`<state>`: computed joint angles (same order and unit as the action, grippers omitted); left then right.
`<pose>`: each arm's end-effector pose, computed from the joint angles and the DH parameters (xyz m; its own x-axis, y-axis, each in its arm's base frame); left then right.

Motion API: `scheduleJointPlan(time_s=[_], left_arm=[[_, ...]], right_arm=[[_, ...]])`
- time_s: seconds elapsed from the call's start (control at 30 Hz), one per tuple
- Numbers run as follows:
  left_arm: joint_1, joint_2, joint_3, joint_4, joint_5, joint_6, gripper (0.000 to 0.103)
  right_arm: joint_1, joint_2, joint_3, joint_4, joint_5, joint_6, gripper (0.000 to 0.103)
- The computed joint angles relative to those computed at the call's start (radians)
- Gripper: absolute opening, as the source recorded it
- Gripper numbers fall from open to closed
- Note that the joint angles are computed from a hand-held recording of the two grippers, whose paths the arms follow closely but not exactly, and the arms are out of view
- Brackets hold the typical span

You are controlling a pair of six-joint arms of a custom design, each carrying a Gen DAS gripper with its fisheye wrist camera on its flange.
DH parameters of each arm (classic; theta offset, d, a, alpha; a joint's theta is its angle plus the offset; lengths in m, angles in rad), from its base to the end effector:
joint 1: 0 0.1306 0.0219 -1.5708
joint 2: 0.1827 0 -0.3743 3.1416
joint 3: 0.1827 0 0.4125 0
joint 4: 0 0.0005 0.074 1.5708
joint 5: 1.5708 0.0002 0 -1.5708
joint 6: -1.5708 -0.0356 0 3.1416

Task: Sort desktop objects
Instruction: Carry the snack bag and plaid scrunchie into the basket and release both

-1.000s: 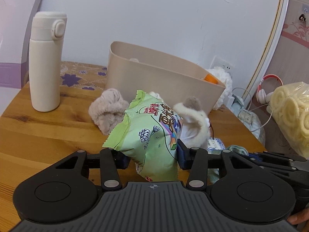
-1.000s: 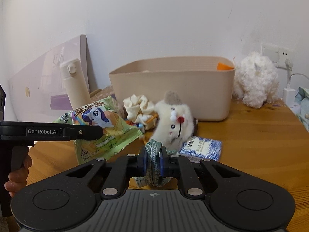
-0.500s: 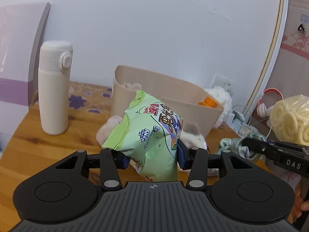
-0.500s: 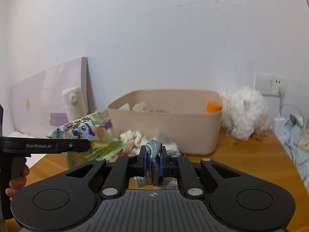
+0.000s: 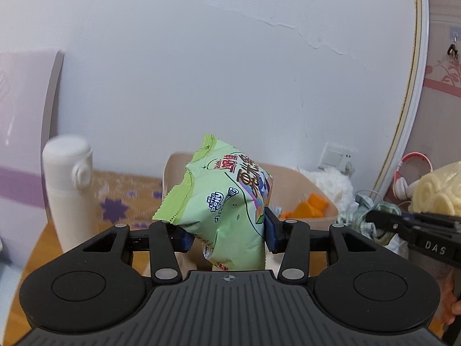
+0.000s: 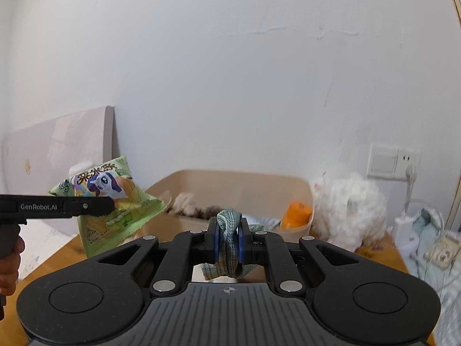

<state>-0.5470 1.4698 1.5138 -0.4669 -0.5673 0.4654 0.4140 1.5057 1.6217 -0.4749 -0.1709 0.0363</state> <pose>0.4874 -0.2750 0.4789 -0.3223 -0.2469 -0.9139 -0.1393 0.9673 -0.2122 0.5266 0.2374 0.5116 -0.3017 -0.1716 -0.9378 -0.5535 0.8325 0.0257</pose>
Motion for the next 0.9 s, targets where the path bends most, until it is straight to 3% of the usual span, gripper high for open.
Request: scheduleJointPlan(time_s=[0.27,0.43,0.6,0.9], left_arm=[[0.039,0.111,0.17,-0.03,-0.024,-0.078,0.047],[0.07,0.211,0.303,-0.092,-0.04,-0.11,0.047],[0.089,0.323,0.439,-0.175,-0.042,-0.13,0.047],[0.115,0.451,0.592,-0.322,0.012,-0.077,0.047]], right_arm=[[0.008,0.111,0.164,-0.015,0.057,0.067,0.012],[0.017,0.196,0.269,-0.023,0.092,0.103,0.012],[0.017,0.318,0.429,-0.085,0.115,0.096,0.012],[0.031,0.506,0.657,-0.243,0.16,0.105,0.012]])
